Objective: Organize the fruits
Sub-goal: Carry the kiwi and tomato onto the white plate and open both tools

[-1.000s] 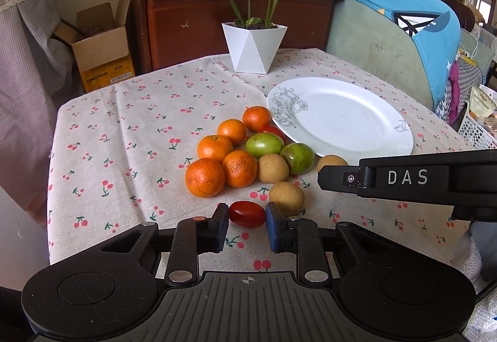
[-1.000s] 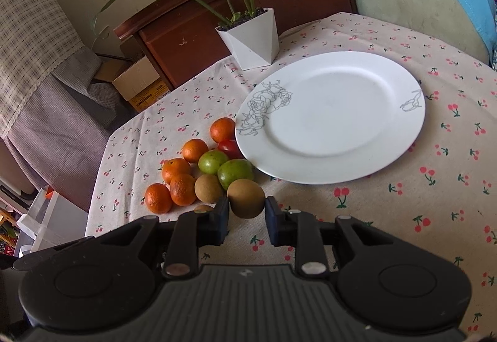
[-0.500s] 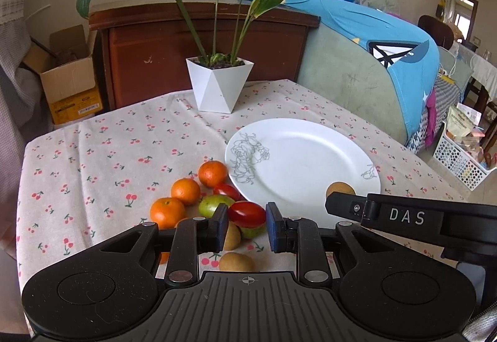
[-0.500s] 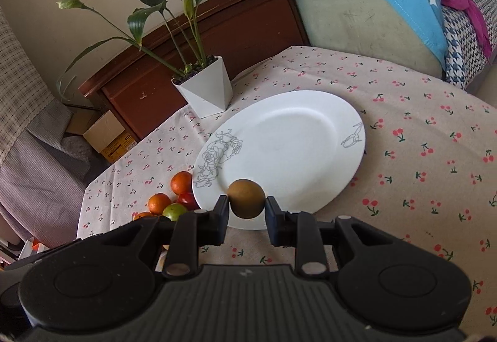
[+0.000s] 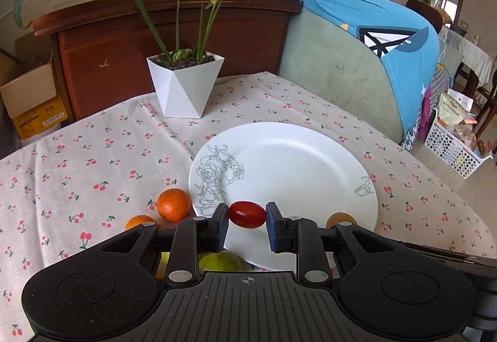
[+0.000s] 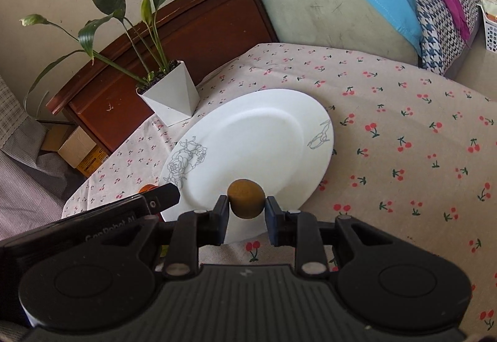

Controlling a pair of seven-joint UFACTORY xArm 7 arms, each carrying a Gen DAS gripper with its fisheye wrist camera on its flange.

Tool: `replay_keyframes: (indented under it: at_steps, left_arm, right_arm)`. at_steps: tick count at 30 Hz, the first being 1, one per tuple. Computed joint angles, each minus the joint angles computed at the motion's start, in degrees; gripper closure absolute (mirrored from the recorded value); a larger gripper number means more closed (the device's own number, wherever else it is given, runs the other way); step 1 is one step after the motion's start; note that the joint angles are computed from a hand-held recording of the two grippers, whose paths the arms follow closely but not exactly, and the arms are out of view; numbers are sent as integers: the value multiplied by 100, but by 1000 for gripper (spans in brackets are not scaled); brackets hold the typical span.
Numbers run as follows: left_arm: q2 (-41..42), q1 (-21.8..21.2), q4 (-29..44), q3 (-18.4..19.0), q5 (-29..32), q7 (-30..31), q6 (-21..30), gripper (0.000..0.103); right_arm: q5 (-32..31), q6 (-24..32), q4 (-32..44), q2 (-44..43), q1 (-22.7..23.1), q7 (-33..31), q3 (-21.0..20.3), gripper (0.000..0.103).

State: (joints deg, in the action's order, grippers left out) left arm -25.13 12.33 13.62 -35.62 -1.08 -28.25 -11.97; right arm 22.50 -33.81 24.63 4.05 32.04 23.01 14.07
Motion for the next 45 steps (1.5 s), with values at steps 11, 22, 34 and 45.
replay_keyframes:
  at_steps: [11,22,34,45]
  left_arm:
    - [425,209,382,-84,78,159,123,78]
    - [-180,-185,197,492,305,-210,521,54]
    - [-1466,-1070,-324,1450,862,-549,1537,52]
    - [-2515,-1513,-794,1807,1103,-850,2329,41]
  right_arm:
    - [-494,-102,-45,26,-185,543,-43,75]
    - [-572,-356,-103,-28,-187,627,-21,63]
    - [-225,-258,-83,-193,5,70,108,56]
    - [-230,-57,-169,-370,146,-329,246,56]
